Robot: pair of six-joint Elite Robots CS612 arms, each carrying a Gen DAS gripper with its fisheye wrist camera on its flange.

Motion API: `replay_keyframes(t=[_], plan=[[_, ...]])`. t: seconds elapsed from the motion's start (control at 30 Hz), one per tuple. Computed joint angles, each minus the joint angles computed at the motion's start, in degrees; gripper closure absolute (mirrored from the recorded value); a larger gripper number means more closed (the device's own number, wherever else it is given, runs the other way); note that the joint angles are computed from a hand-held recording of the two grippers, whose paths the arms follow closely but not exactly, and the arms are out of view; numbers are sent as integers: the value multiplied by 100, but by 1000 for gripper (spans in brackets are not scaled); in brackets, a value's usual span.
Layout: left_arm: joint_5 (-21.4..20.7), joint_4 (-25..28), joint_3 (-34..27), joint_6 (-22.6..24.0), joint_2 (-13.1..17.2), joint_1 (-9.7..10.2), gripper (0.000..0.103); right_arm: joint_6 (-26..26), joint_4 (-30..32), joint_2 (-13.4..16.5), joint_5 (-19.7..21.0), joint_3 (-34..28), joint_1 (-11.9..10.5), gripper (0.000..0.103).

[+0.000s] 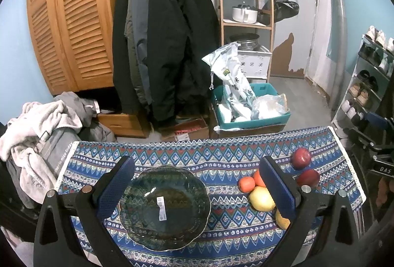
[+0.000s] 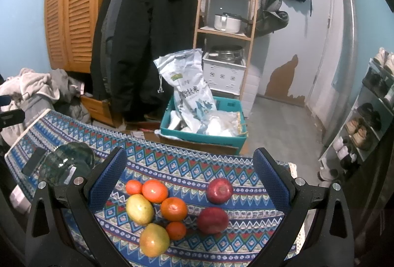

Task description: Organize fruits

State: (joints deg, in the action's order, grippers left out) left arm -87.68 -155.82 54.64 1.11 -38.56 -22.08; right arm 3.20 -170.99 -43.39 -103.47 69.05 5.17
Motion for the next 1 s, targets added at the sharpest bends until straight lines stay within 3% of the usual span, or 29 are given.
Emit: replay_keyframes(t=[0.37,0.63,0.83,1.0], plan=[[112,420,-184,117,123,-54,1,157,329,-36,-12,43,-81,3],[-125,1173,-518,162,285,-76,1,368,666,-38,135,-13,-194,3],[-47,1194,-607,414,335,-165,1,309,1024,40,134,-139,-240,3],[-224,1646,-965,496,505,-201,1,337,1297,75,227,-202,-292,3]])
